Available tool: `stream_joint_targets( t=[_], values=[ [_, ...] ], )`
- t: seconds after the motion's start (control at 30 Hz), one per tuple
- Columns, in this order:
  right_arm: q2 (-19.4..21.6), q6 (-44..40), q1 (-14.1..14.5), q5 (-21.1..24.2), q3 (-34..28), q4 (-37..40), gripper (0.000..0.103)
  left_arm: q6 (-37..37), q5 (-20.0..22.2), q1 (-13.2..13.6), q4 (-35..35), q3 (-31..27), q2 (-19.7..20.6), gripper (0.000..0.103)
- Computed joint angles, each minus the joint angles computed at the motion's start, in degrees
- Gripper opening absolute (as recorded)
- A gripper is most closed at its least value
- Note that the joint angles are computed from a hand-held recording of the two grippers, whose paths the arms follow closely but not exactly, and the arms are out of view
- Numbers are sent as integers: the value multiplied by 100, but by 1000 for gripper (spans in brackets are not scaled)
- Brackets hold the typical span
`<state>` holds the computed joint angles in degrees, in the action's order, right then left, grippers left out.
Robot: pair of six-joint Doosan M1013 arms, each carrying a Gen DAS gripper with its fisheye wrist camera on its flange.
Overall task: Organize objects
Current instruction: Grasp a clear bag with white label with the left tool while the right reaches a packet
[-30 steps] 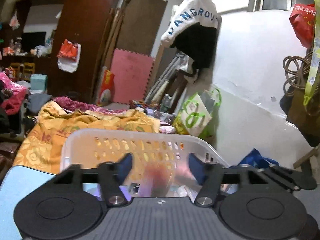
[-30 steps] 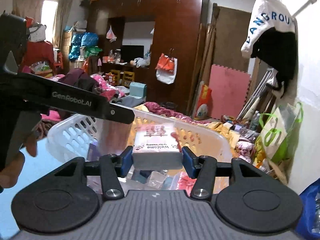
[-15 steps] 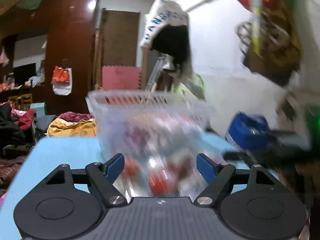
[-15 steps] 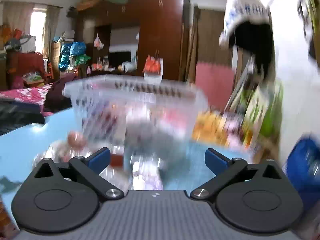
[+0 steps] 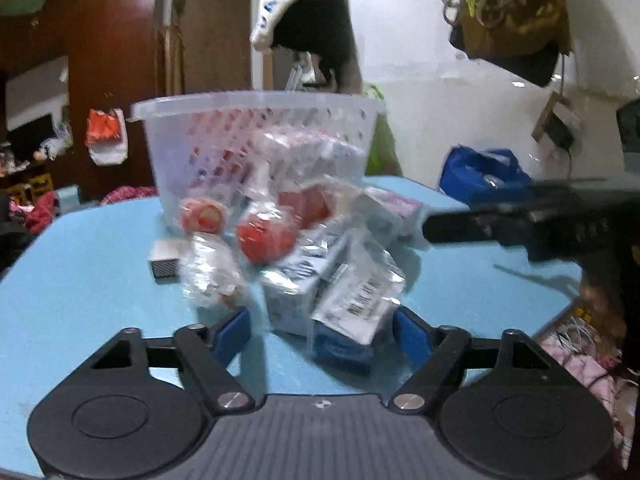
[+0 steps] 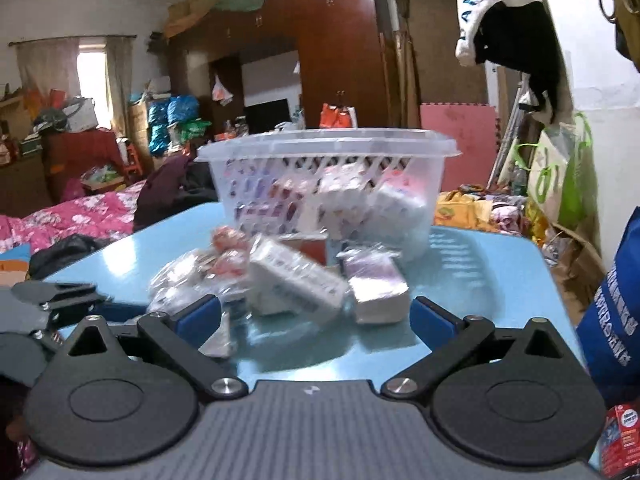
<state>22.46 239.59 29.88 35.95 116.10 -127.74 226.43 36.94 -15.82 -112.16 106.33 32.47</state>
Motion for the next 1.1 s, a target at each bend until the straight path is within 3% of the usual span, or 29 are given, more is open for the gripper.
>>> stream_joint_targets(
  t=[0.07,0.27,0.43,0.6,0.63,0.7,0.77,0.9,0.97,1.1],
  values=[
    [29,-19,18,38,-31,7,103,-262,246,102,323,-45,40,46],
    [128,237,31,-147,-119,-175,103,-300,505,335,740,-62,47,46],
    [224,275,82,-340,-295,-342,103,47,379,542,710,-69,-4,46],
    [439,-758,158,-700,-746,290,103,140,145,658,457,-143,29,47],
    [486,-1034,166,-767,-838,506,103,153,113,654,400,-164,44,48],
    [546,-1460,188,-792,-945,854,102,301,62,628,172,-177,79,65],
    [570,-1564,196,-781,-966,869,90,593,72,607,-106,-173,114,74],
    [561,-1460,182,-782,-904,675,70,675,136,589,-181,-226,178,77],
    [553,-1392,202,-689,-864,571,55,828,190,558,-275,-231,205,79],
    [490,-807,195,-684,-711,-110,44,1076,206,517,-489,-197,210,79]
  ],
)
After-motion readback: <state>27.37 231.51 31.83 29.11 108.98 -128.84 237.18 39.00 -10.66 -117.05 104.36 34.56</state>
